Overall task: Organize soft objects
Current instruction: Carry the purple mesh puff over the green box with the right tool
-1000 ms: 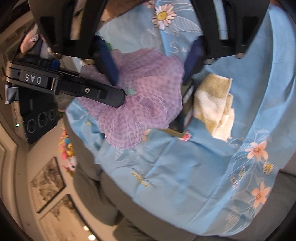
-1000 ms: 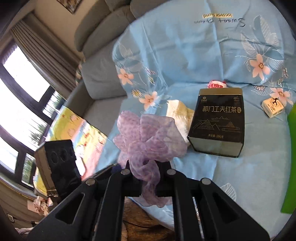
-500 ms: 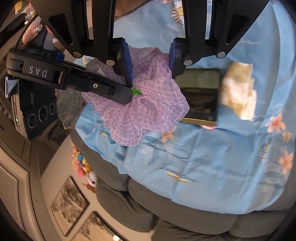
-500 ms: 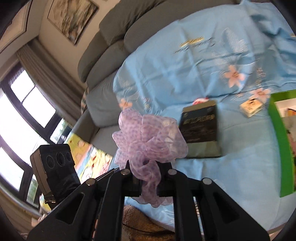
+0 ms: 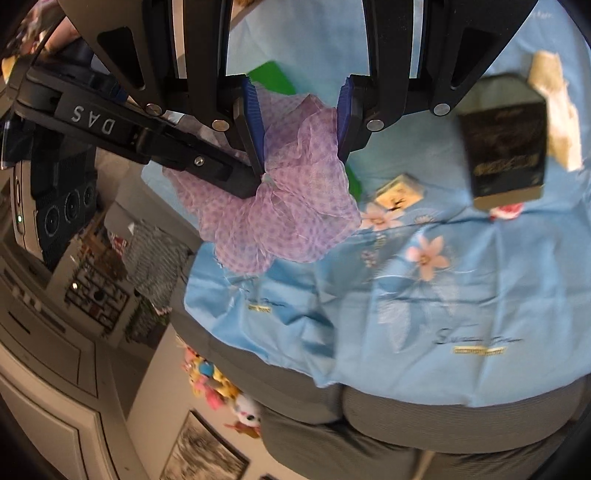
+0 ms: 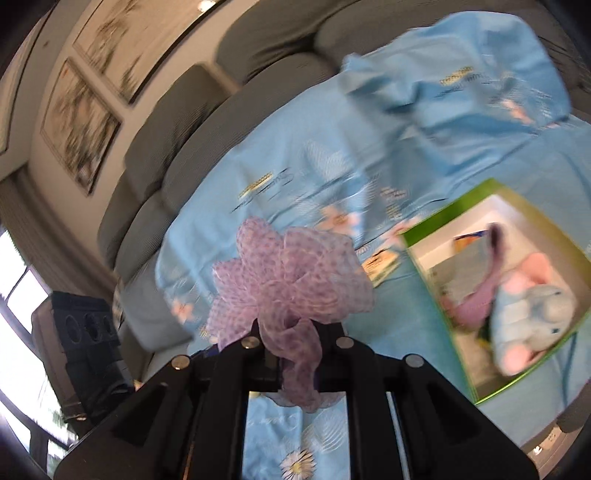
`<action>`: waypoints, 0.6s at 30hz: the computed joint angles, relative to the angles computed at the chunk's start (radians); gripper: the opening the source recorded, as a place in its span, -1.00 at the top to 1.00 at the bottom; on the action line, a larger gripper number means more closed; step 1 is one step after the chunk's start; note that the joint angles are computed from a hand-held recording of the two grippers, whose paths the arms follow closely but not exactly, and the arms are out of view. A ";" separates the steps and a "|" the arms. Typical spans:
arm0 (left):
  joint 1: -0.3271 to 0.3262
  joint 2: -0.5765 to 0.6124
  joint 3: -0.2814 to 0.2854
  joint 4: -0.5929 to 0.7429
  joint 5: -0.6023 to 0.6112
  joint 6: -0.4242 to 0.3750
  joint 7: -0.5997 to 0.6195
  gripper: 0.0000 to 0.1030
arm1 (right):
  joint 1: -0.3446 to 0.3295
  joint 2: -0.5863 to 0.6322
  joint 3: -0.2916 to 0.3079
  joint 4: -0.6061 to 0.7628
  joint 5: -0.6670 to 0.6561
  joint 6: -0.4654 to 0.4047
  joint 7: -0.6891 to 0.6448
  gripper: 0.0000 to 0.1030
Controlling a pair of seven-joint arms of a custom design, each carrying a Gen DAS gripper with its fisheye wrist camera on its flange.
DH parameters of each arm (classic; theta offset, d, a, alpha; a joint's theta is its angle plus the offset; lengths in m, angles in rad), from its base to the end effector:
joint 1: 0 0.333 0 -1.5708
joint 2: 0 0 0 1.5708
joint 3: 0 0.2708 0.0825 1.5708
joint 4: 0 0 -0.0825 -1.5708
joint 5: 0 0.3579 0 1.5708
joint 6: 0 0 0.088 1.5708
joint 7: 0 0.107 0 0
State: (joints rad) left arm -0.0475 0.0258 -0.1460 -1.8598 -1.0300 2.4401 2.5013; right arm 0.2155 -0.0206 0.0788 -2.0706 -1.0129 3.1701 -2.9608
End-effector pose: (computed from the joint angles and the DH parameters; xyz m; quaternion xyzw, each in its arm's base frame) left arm 0.5756 -0.1136 0.5256 -0.4537 0.7545 -0.4715 0.0513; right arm 0.5014 0.2330 0.5081 -0.4599 0.7158 -0.1303 0.5091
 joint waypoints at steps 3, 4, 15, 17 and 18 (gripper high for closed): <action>-0.022 0.066 -0.026 0.059 0.062 0.034 -0.046 0.34 | -0.038 0.004 -0.021 0.012 -0.198 0.003 0.243 0.77; -0.027 0.100 -0.034 0.095 0.086 0.025 -0.068 0.34 | -0.042 0.003 -0.026 0.013 -0.237 0.005 0.289 0.77; -0.040 0.356 -0.125 0.349 0.328 0.018 -0.214 0.34 | -0.069 0.034 -0.075 0.009 -0.373 -0.084 0.567 0.75; -0.040 0.394 -0.138 0.384 0.362 0.008 -0.239 0.34 | -0.068 0.039 -0.081 -0.002 -0.352 -0.107 0.569 0.75; -0.037 0.409 -0.144 0.400 0.375 -0.002 -0.249 0.34 | -0.067 0.038 -0.083 -0.011 -0.336 -0.125 0.561 0.75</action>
